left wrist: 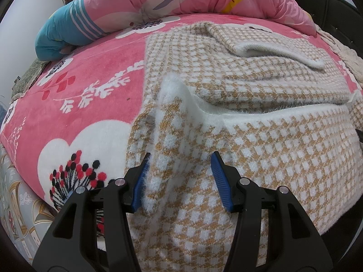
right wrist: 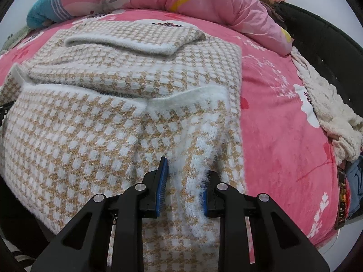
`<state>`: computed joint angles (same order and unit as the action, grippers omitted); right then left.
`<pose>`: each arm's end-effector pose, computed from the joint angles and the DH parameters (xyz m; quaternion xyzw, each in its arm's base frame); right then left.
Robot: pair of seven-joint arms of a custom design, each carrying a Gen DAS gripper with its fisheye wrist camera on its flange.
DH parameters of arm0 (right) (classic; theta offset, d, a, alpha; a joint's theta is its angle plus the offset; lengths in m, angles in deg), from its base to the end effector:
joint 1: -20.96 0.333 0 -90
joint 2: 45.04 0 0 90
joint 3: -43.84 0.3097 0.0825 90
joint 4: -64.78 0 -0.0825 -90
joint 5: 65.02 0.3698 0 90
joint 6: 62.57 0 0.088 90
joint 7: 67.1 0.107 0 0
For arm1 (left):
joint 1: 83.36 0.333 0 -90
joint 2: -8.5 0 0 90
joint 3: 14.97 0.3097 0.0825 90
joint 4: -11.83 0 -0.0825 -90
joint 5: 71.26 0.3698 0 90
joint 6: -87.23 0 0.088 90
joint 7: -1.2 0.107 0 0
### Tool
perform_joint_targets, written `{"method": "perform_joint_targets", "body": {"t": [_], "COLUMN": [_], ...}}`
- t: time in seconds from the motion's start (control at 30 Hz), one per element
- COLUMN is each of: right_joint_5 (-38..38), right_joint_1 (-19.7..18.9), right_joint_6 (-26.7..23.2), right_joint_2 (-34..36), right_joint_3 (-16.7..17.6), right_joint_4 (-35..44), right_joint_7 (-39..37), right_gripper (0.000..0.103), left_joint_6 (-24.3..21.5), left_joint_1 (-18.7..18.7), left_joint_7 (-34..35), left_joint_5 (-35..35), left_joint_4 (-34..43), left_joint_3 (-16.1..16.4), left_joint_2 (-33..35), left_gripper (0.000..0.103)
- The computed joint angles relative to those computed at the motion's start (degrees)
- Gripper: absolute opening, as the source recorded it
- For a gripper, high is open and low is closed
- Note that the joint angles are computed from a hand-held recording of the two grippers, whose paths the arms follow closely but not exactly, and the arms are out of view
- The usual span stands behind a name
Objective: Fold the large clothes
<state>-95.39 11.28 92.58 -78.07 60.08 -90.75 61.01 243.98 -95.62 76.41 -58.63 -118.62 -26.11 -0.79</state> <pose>0.3846 0.0633 0.4506 -0.6209 0.7039 -0.3205 0.1278 0.4765 -0.2194 0.4927 -0.5510 0.7735 -0.2325 0.2099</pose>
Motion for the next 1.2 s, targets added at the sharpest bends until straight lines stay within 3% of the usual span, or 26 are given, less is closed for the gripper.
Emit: {"method": "perform_joint_targets", "body": {"t": [1.2], "right_joint_5": [0.2], "right_joint_1": [0.1], "right_joint_6": [0.1], "right_joint_2": [0.0], "right_joint_3": [-0.2], "right_joint_4": [0.0], "right_joint_7": [-0.5], "right_gripper": [0.026], "left_joint_6": [-0.6], "left_joint_1": [0.0], "left_joint_7": [0.7], "left_joint_5": [-0.2], "left_joint_4": [0.3], "left_joint_3": [-0.1], "left_joint_2": [-0.2], "left_gripper": [0.052]}}
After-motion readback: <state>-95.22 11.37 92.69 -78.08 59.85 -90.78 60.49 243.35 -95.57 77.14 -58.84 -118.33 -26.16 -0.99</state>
